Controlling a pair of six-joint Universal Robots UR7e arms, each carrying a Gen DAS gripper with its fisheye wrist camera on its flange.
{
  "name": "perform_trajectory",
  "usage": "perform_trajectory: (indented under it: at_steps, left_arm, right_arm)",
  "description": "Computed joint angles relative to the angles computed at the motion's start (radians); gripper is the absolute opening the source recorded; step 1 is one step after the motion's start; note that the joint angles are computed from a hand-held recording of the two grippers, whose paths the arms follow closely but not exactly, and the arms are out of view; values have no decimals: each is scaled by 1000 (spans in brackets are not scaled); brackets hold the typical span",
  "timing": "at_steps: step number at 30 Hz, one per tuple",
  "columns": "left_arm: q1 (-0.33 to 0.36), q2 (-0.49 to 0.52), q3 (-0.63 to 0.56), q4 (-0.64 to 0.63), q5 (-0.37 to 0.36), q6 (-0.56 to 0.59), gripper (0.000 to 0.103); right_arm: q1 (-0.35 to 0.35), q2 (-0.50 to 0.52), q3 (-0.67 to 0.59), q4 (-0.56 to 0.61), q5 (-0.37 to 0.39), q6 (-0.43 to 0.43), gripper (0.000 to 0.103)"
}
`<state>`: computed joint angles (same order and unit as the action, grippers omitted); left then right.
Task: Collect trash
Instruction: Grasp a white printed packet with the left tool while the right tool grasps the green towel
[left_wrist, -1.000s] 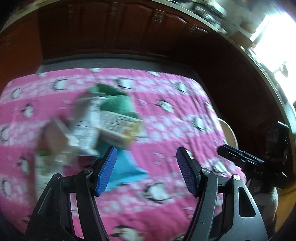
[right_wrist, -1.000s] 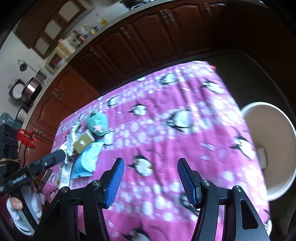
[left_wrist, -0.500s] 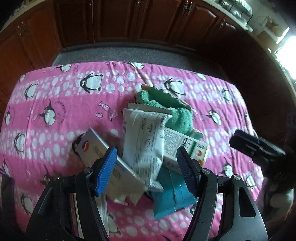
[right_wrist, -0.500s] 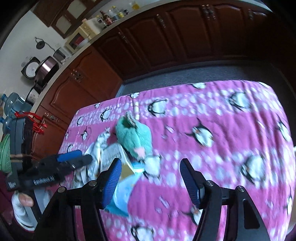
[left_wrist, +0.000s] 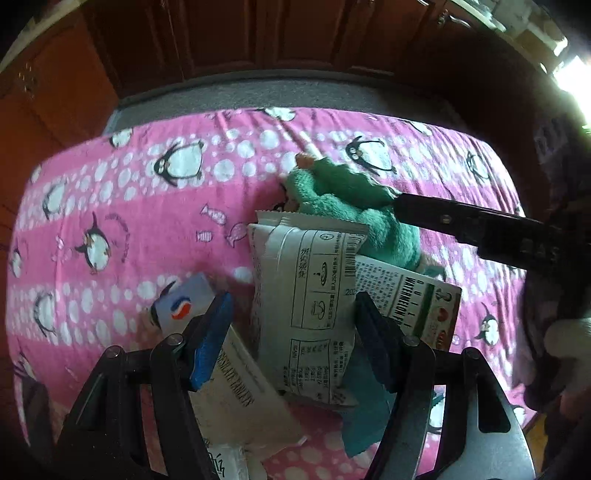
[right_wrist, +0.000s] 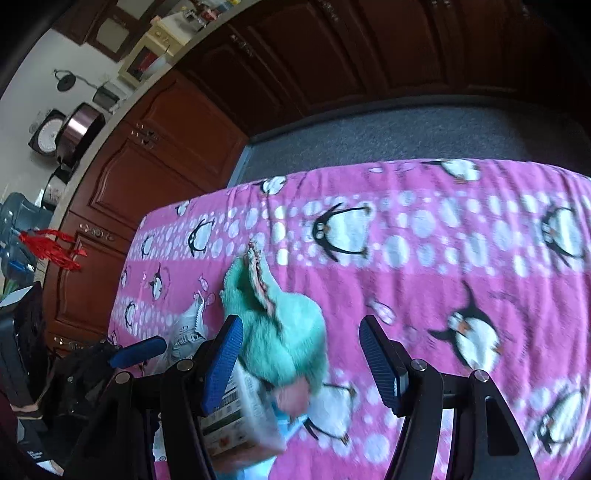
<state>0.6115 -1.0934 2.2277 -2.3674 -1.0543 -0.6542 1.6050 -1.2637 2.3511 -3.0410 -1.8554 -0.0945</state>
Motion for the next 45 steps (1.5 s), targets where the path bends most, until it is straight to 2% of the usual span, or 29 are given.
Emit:
perform_trajectory:
  at_steps: [4, 5, 7, 8, 11, 15, 18, 21, 22, 23, 24, 27, 30, 34, 39, 45]
  left_arm:
    - [23, -37, 16, -4, -20, -11, 68]
    - [25, -47, 20, -7, -25, -11, 68]
    - [24, -57, 23, -6, -22, -15, 68]
    - [24, -61, 24, -4, -20, -15, 68]
    - [28, -63, 26, 2, -20, -12, 68]
    - [32, -31, 17, -16, -27, -19, 68]
    - [29, -10, 3, -18, -24, -23, 68]
    - [36, 17, -16, -24, -29, -24, 67]
    - [42, 22, -21, -30, -35, -21, 64]
    - [48, 26, -22, -44, -43, -15, 52]
    - [53, 29, -25, -50, -54, -11, 47]
    - [53, 17, -21, -58, -60, -13, 43]
    - [27, -31, 6, -71, -72, -8, 42]
    - [-28, -98, 30, -100, -80, -3, 42]
    - [-88, -141, 42, -124, -98, 3, 42]
    - [-156, -117, 36, -167, -139, 6, 42]
  right_arm:
    - [-18, 58, -39, 30, 33, 20, 62]
    - [-23, 68, -38, 20, 46, 22, 50]
    - [-21, 76, -23, -27, 51, 15, 42]
    - [-14, 74, -13, -44, 42, 3, 33]
    - [-1, 29, 27, -75, 24, -49, 29]
    - [-28, -112, 110, -97, 22, -80, 28]
    - [-77, -256, 178, -39, 35, -95, 28]
    - [-121, -358, 231, 5, 42, -104, 28]
    - [-138, -387, 248, 21, 52, -108, 28]
    - [-154, -407, 265, 26, 60, -108, 28]
    - [-165, -417, 276, 29, 65, -108, 28]
    - [-197, -414, 305, 20, 77, -108, 28]
    - [-209, -399, 332, -47, 90, -122, 29]
    - [-194, -453, 354, -47, 117, -128, 23]
    - [-164, -614, 385, 15, 139, -135, 23]
    - [-192, -839, 415, 150, 183, -147, 22]
